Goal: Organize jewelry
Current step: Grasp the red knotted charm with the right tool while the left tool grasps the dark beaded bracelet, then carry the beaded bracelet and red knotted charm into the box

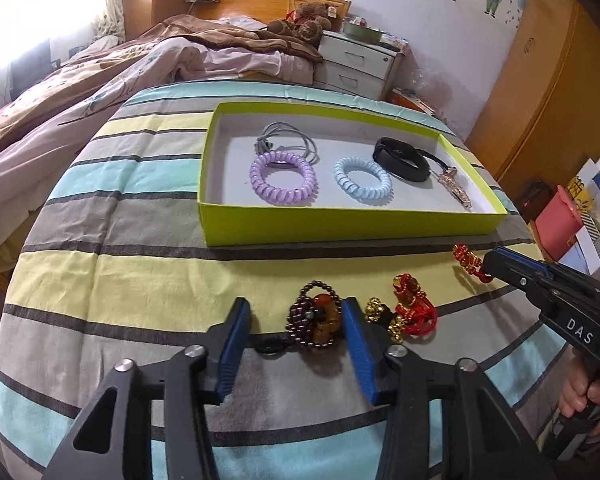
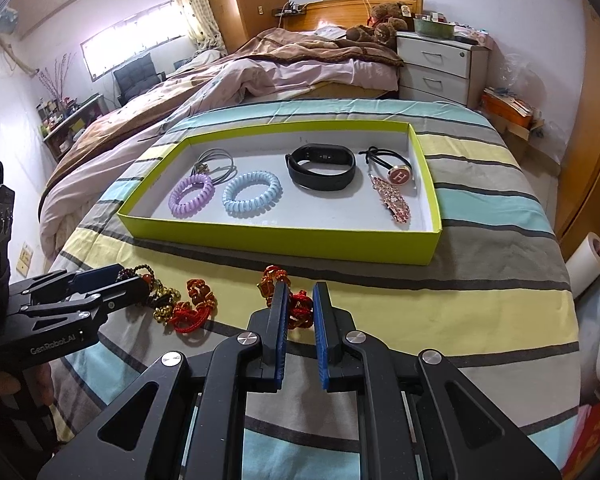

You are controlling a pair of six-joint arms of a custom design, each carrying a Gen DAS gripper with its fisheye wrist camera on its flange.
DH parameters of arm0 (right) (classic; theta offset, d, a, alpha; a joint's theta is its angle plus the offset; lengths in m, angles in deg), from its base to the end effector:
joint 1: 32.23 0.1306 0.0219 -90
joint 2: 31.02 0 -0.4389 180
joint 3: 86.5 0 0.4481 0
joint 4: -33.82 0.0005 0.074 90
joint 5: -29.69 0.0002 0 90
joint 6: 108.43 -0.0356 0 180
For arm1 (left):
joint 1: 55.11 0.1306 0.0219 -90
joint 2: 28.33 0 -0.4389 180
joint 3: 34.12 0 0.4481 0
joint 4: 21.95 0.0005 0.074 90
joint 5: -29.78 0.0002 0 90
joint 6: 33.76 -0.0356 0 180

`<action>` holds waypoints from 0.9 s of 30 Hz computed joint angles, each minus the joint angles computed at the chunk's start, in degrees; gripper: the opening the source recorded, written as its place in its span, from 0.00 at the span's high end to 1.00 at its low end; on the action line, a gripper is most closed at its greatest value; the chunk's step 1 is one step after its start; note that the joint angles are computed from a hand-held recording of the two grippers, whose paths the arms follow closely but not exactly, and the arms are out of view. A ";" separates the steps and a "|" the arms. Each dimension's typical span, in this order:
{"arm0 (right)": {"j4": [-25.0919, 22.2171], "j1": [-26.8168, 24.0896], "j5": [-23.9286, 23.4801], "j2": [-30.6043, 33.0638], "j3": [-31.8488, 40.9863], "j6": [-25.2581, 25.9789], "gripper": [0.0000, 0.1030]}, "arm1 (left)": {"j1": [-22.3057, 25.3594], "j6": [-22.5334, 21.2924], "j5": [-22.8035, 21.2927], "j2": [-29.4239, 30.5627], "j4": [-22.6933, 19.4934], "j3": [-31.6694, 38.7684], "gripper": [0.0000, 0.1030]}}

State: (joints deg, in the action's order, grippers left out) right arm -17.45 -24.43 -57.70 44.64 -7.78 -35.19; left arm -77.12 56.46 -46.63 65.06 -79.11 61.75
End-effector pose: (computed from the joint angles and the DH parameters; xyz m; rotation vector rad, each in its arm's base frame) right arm 0.4298 0.0567 0.4979 0.2097 2.4069 0.1424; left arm 0.5142 -0.2174 0.4994 0.5758 2.4807 -0.4537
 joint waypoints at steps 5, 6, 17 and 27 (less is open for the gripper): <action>-0.04 0.00 0.11 -0.07 0.05 -0.16 0.88 | 0.22 -0.11 1.19 -0.08 -0.11 -0.07 0.73; -0.01 -0.03 0.06 -0.09 0.04 -0.18 0.88 | 0.14 -0.17 1.10 -0.08 -0.07 -0.07 0.73; 0.10 -0.10 0.40 -0.50 0.24 -0.07 0.88 | 0.97 0.20 1.34 -0.85 0.59 -0.05 0.74; 0.72 -0.47 0.90 -0.81 1.48 -0.17 0.88 | 1.85 0.53 1.85 -0.62 0.89 3.01 0.74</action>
